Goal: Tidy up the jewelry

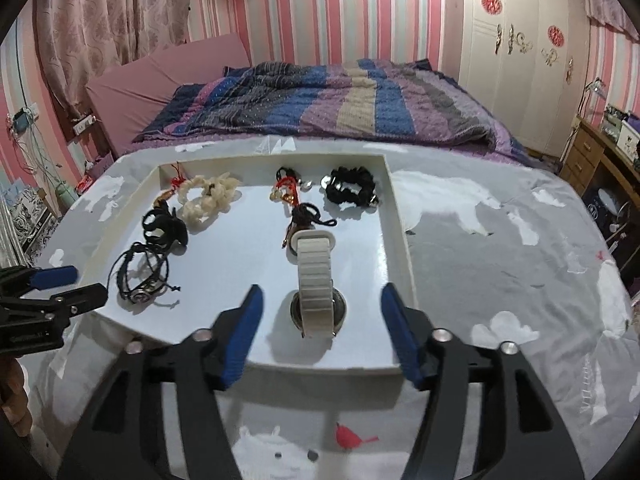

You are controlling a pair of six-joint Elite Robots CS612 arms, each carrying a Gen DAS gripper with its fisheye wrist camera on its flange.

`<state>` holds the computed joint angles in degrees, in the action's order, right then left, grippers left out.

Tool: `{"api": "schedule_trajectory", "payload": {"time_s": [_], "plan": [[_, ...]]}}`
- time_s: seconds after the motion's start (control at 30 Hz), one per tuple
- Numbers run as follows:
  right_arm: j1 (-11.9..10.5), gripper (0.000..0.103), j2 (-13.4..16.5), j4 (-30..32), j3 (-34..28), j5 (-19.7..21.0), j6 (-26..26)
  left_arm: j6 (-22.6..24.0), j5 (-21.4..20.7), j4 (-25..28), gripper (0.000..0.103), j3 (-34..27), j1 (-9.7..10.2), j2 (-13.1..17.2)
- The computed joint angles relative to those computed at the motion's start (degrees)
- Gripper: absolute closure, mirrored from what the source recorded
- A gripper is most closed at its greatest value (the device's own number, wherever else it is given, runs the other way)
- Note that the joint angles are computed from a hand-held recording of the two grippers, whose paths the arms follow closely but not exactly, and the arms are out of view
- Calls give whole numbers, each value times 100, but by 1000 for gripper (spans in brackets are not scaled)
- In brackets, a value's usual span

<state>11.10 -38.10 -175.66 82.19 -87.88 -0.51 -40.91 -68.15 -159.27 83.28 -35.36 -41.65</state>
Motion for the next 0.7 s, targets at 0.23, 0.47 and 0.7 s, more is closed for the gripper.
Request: {"api": "schedule_trajectory", "payload": {"time_s": [0.23,0.47,0.7], "plan": [[28,12,-395,-832,706,-155,103,-119,905,-654,3,669,-317,-333],[90,3,-556,-1424,1113,-347,203,-132,1714,-1248,3,1046,-590,-370],[94,2,-604,-1552,1261,-483,263,-335,2121,-1335,3,1143,-635,-350]]}}
